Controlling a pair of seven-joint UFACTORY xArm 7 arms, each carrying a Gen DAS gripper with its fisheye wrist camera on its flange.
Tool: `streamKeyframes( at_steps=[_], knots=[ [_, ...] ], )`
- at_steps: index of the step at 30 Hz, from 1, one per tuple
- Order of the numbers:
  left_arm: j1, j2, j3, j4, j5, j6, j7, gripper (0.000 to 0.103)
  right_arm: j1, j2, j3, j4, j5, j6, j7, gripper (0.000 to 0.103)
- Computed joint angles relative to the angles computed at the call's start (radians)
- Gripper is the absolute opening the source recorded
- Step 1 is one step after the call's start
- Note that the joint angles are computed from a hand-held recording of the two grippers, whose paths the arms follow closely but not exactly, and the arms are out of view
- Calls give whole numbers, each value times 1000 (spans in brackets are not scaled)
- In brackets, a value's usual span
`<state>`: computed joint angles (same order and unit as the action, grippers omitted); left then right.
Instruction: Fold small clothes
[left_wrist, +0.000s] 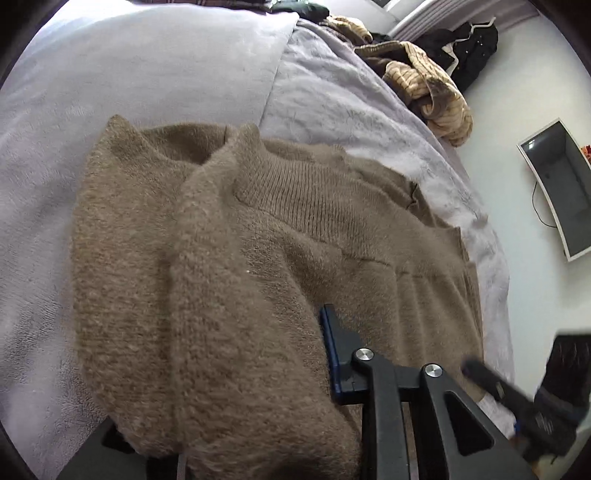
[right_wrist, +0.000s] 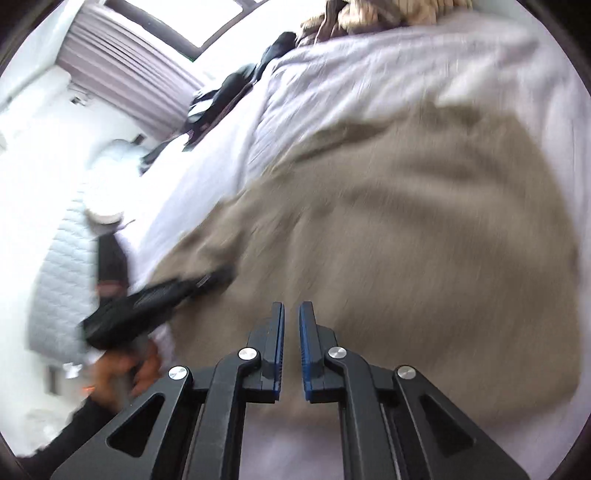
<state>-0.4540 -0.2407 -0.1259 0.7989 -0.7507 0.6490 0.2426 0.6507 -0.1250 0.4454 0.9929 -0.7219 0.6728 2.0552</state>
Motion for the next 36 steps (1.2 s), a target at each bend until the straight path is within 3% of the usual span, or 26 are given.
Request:
streamKeyframes(
  at_steps=[4, 8, 10, 12, 14, 16, 21, 25, 27, 29, 31, 34, 36],
  knots=[
    [-5, -26, -37, 8, 102, -49, -50, 23, -1, 99, -56, 14, 137, -26, -189, 9],
    [-36, -53, -62, 42, 185, -80, -87, 22, 39, 128, -70, 63, 110, 54, -232, 8],
    [-54, -57, -79, 73, 232, -89, -111, 22, 44, 98, -81, 30, 109, 5, -217, 7],
    [-81, -49, -88, 114, 254, -86, -119, 22, 16, 27, -91, -77, 64, -162, -106, 7],
    [-110, -26, -98, 170, 263, -69, -122, 22, -34, -90, -57, -208, -16, -291, 82, 8],
    [-129, 13, -122, 232, 293, -52, -138, 22, -60, -213, -22, -305, -25, -313, 174, 10],
    [-184, 194, -219, 415, 476, -29, -238, 22, -81, -480, 58, -484, 55, -287, 259, 13],
    [-254, 347, -243, 529, 667, 23, -377, 23, -69, -681, 128, -643, 137, -327, 372, 13],
    [-287, 387, -235, 555, 730, 36, -430, 24, -99, -729, 197, -689, 165, -386, 447, 13],
    [-309, 404, -231, 565, 761, 35, -458, 40, -152, -783, 268, -732, 185, -459, 517, 13],
    [-310, 398, -240, 558, 716, 9, -433, 70, -210, -847, 355, -766, 213, -523, 593, 13],
    [-338, 401, -237, 570, 768, 4, -448, 78, -315, -873, 454, -769, 251, -607, 639, 13],
    [-342, 396, -234, 570, 778, 11, -447, 78, -282, -901, 460, -789, 284, -595, 638, 13]
  ],
)
